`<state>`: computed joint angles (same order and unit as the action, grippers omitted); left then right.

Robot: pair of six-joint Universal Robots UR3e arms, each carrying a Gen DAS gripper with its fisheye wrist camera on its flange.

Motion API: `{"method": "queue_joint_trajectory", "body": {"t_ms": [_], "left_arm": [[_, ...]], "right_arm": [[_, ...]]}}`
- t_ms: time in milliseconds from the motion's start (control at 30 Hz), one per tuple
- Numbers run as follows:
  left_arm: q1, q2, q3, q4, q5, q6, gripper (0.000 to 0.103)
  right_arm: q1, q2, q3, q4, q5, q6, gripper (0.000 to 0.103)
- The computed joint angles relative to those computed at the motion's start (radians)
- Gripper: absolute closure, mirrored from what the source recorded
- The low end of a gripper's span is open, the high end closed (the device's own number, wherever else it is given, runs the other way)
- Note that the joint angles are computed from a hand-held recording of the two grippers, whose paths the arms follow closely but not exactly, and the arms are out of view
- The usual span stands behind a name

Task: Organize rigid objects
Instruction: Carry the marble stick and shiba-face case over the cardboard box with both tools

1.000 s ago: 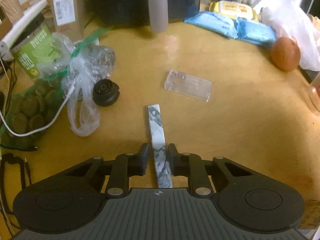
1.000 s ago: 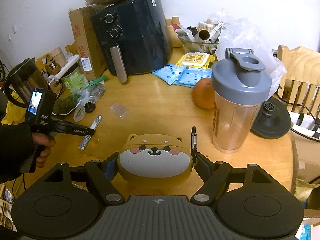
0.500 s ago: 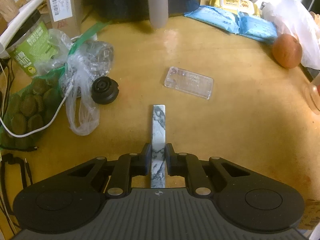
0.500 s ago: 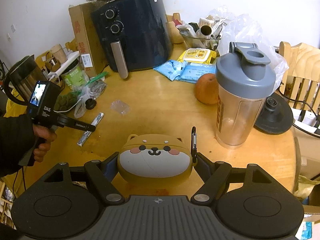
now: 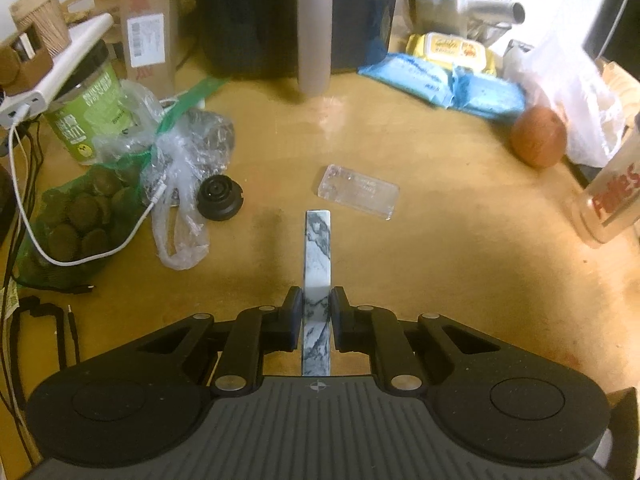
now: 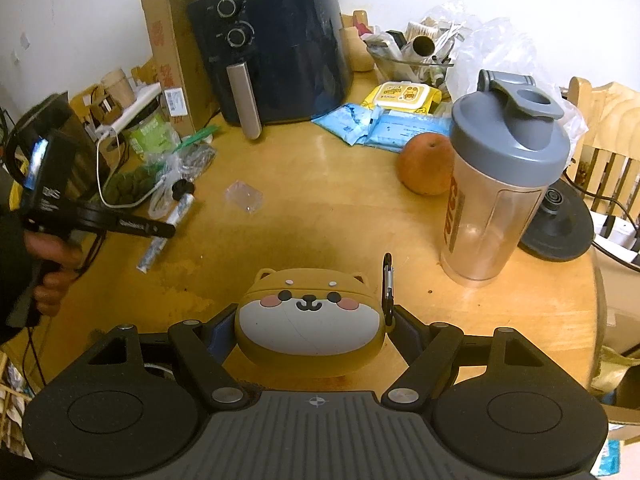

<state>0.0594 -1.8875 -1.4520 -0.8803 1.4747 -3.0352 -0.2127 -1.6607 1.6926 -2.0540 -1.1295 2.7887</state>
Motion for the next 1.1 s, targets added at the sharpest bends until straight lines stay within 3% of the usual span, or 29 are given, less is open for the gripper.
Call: {"method": "queue_joint_trajectory", "body": {"t_ms": [300,1100], "left_arm": [[0.008,0.131,-0.076,-0.001,-0.051,-0.012,0.088],[0.085,0.598,-0.357,-0.133,-0.232,0.028,0.088]], "right_arm": [[0.058,0.014,-0.035,0.021,-0.09,0.004,0.023],[0.013,-0.114,0.013,0.112,-0.032,-0.001,0.023]]}}
